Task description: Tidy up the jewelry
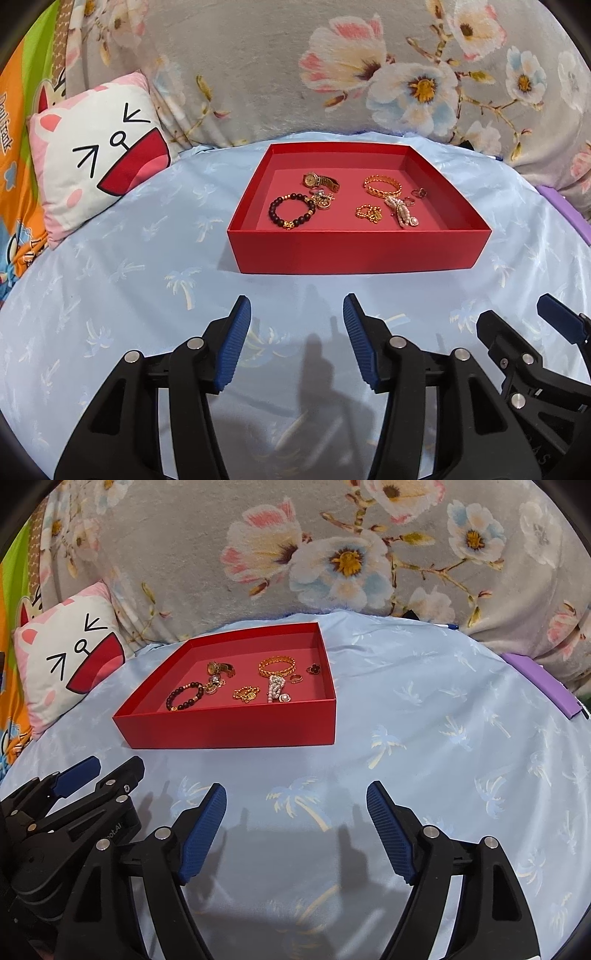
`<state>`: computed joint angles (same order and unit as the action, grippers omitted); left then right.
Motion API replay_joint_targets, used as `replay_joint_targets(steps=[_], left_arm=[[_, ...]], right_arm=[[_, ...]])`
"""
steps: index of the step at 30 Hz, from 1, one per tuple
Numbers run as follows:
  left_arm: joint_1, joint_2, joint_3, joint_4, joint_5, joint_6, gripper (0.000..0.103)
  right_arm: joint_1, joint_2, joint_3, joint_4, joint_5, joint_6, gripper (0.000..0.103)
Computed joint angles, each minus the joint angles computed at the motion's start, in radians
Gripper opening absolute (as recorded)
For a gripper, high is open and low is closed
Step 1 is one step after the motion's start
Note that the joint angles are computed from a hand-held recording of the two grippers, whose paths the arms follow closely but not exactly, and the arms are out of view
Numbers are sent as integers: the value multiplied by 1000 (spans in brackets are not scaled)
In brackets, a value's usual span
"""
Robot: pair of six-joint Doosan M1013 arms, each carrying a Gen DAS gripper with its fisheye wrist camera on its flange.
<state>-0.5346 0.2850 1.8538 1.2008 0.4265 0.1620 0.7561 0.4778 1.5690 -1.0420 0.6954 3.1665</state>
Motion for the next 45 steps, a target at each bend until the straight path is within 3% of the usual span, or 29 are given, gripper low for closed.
replay_joint_targets(steps=[8, 15, 21, 45], left_arm=[[-8, 4, -3, 16, 20, -11, 54], [-11, 7, -7, 21, 52, -33, 70], [-7, 5, -4, 22, 66, -66, 83], [-2, 0, 2, 31, 71, -97, 94]], right_arm=[[0, 0, -1, 3, 12, 4, 77], [-1, 1, -3, 17, 20, -2, 78], [6, 4, -10, 10, 67, 13, 85], [2, 4, -13, 26, 60, 5, 86]])
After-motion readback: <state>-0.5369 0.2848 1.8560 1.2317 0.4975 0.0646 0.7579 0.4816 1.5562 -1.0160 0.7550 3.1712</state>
